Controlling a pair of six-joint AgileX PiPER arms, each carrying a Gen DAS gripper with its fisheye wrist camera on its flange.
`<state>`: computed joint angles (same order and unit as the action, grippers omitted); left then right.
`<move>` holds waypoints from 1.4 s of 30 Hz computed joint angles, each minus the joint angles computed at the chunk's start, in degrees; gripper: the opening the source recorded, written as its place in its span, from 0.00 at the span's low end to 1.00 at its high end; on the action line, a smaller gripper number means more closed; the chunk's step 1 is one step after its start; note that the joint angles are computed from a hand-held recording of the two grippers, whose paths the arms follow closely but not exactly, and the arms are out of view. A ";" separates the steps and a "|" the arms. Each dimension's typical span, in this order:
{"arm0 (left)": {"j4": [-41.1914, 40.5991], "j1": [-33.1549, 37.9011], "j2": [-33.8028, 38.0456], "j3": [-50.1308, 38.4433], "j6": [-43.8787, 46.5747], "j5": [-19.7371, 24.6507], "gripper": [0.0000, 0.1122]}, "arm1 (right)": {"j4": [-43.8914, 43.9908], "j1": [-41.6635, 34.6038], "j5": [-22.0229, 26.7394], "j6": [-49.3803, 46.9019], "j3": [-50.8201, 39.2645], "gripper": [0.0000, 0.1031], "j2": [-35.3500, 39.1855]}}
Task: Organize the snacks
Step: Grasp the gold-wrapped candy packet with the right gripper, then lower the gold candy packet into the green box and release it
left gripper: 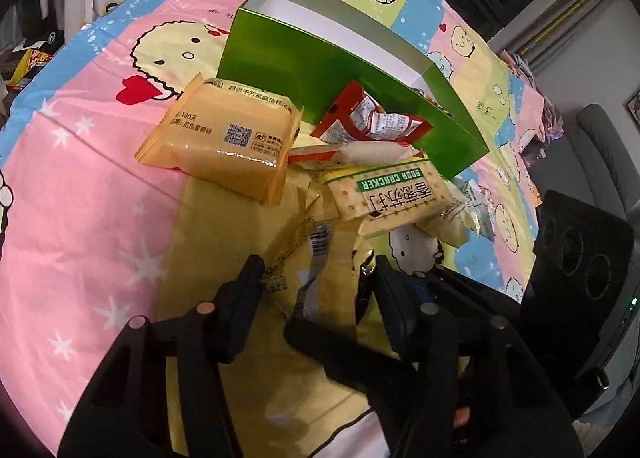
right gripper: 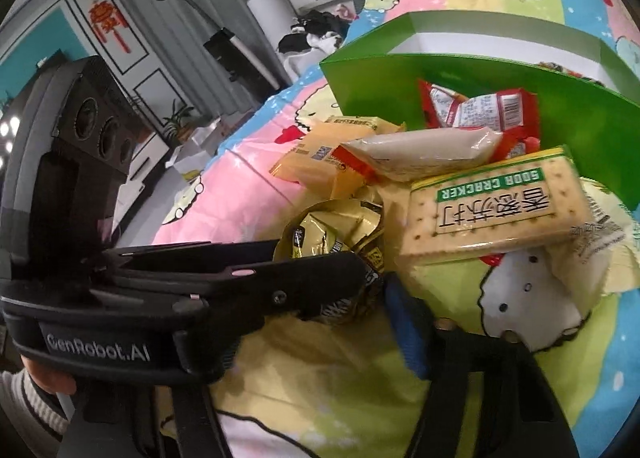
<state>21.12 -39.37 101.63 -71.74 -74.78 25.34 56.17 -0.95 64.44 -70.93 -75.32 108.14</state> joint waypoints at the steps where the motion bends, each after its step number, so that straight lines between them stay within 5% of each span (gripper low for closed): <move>1: -0.43 0.02 0.01 0.05 0.23 0.02 0.48 | -0.38 0.36 -0.93 0.45 0.08 0.54 -0.03; 7: 1.26 -1.16 -0.63 0.17 -1.96 0.65 0.46 | 1.02 -0.29 -1.00 -0.71 1.33 0.45 -0.56; 16: 5.62 -3.77 0.13 -9.10 -0.04 5.85 0.46 | 4.23 -5.39 1.28 -2.66 1.49 0.43 -5.40; 25: -1.73 1.68 10.11 -33.97 19.62 12.73 0.46 | 6.78 -6.95 -0.08 2.89 -16.74 0.43 -0.18; 36: -18.41 10.55 28.41 -63.87 32.67 24.98 0.48 | -1.82 -3.51 3.19 20.52 -48.93 0.44 19.44; 42: -16.38 11.35 30.81 -67.33 29.21 28.32 0.71 | -6.62 -1.81 1.59 24.59 -53.81 0.57 23.09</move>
<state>4.74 -28.02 132.44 -139.07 -45.57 53.66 49.55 -2.76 66.03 -46.34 -129.13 131.22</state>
